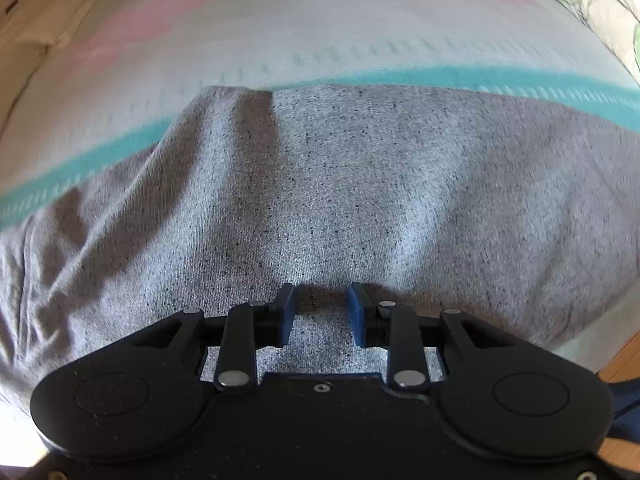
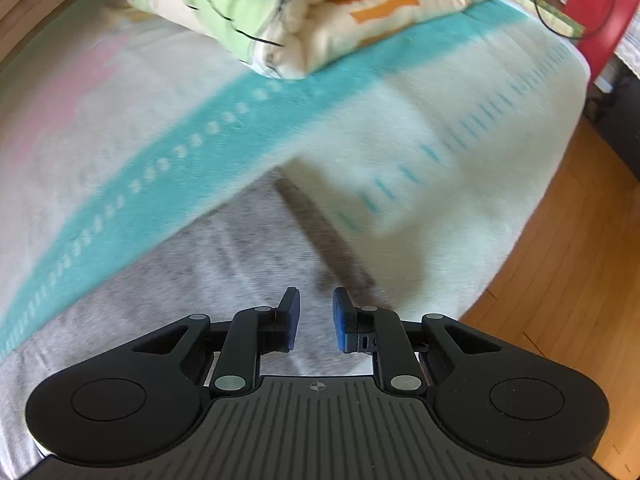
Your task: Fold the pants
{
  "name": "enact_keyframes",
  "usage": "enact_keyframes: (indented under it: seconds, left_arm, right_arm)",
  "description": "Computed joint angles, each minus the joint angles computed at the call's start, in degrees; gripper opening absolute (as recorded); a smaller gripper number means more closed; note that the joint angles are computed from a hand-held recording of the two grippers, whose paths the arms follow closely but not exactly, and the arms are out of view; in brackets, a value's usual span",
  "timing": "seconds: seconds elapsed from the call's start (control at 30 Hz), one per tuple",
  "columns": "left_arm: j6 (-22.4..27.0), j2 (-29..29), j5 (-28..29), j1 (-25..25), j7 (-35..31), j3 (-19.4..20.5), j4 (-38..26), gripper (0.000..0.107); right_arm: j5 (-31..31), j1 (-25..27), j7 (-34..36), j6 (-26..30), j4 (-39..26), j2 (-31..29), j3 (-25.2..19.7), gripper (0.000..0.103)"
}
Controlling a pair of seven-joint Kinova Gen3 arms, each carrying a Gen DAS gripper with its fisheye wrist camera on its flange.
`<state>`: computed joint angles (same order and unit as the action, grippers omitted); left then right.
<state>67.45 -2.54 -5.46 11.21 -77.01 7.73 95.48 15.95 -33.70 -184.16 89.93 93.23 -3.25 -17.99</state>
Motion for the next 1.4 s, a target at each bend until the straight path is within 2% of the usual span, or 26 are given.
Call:
enact_keyframes:
  seconds: [0.13, 0.2, 0.33, 0.47, 0.53, 0.57, 0.6, 0.63, 0.7, 0.73, 0.8, 0.87, 1.0, 1.07, 1.13, 1.27, 1.33, 1.4]
  left_arm:
    - [0.25, -0.02, 0.21, -0.09, 0.34, -0.04, -0.09, 0.038]
    - [-0.15, -0.13, -0.63, 0.26, 0.78, 0.36, 0.27, 0.038]
    - [-0.63, -0.32, -1.53, 0.65, 0.79, 0.63, 0.77, 0.038]
    - [-0.64, -0.31, -1.29, 0.66, 0.81, 0.50, 0.81, 0.038]
    - [-0.51, -0.31, -1.10, 0.60, 0.78, 0.41, 0.71, 0.038]
    - [-0.47, -0.28, -1.05, 0.57, 0.71, 0.37, 0.67, 0.038]
    - [-0.44, -0.25, -1.07, 0.56, 0.74, 0.38, 0.64, 0.038]
    - [-0.39, -0.27, -1.04, 0.54, 0.68, 0.35, 0.61, 0.038]
    - [-0.21, -0.18, -1.02, 0.53, 0.82, 0.36, 0.41, 0.038]
    - [-0.16, -0.13, -0.90, 0.47, 0.92, 0.29, 0.33, 0.038]
    - [-0.27, -0.29, -0.25, 0.15, 0.98, -0.08, 0.37, 0.038]
    - [-0.82, -0.86, 0.47, -0.21, 0.48, -0.42, 0.88, 0.038]
    - [-1.92, -1.95, -1.15, 0.26, -0.06, 0.59, 2.19, 0.038]
    - [-2.20, -2.71, -1.37, 0.52, -0.56, 0.87, 2.74, 0.038]
    - [-2.11, -3.80, 1.72, 0.19, -3.38, -0.31, 3.11, 0.038]
    - [-0.62, -5.03, 8.08, -1.12, -9.31, -2.35, 3.90, 0.038]
    - [-0.67, -5.33, 8.02, -1.19, -10.84, -1.70, 4.61, 0.039]
    - [-0.99, -5.53, 6.97, -0.92, -12.11, -0.82, 5.15, 0.040]
  right_arm:
    - [1.04, 0.37, 1.67, 0.61, 0.44, 0.90, 0.41, 0.020]
    - [2.33, 0.12, 2.79, 0.49, 0.47, 1.00, 0.46, 0.028]
    - [1.59, 0.61, 6.54, -2.34, 1.38, 0.88, 1.36, 0.028]
    - [1.94, 0.77, 8.82, -3.53, 2.37, 0.96, 1.47, 0.035]
    - [1.28, 1.59, 8.70, -5.85, 3.92, -0.57, 1.53, 0.035]
    - [0.83, 1.25, 8.77, -7.09, 4.65, -1.38, 2.19, 0.032]
    - [0.44, -0.15, 9.00, -8.68, 5.63, -2.35, 3.79, 0.016]
    - [0.29, -2.61, 9.31, -9.33, 5.79, -2.85, 5.92, 0.005]
    - [2.38, -6.30, 8.18, -7.85, 4.50, -2.45, 7.00, 0.005]
    - [4.71, -7.10, 8.02, -5.71, 3.22, -1.18, 5.95, 0.005]
    - [9.37, -5.72, 9.31, -1.05, 1.19, 1.24, 1.32, 0.005]
    - [11.99, -3.38, 7.56, 1.35, 0.14, 2.19, -2.13, 0.005]
    - [9.54, -2.35, 10.01, 1.64, -0.13, 4.60, -0.92, 0.005]
    - [11.84, -5.10, 9.42, 4.11, -1.30, 5.53, -0.48, 0.004]
    - [14.32, -7.77, 7.67, 5.33, -1.58, 4.85, 0.36, 0.004]
    - [9.95, -4.85, 10.01, 5.44, -0.70, 6.72, 0.78, 0.004]
    - [10.58, -6.56, 10.81, 6.60, -1.20, 7.71, 1.56, 0.006]
    - [12.50, -9.11, 8.87, 10.73, -3.59, 9.68, 2.67, 0.012]
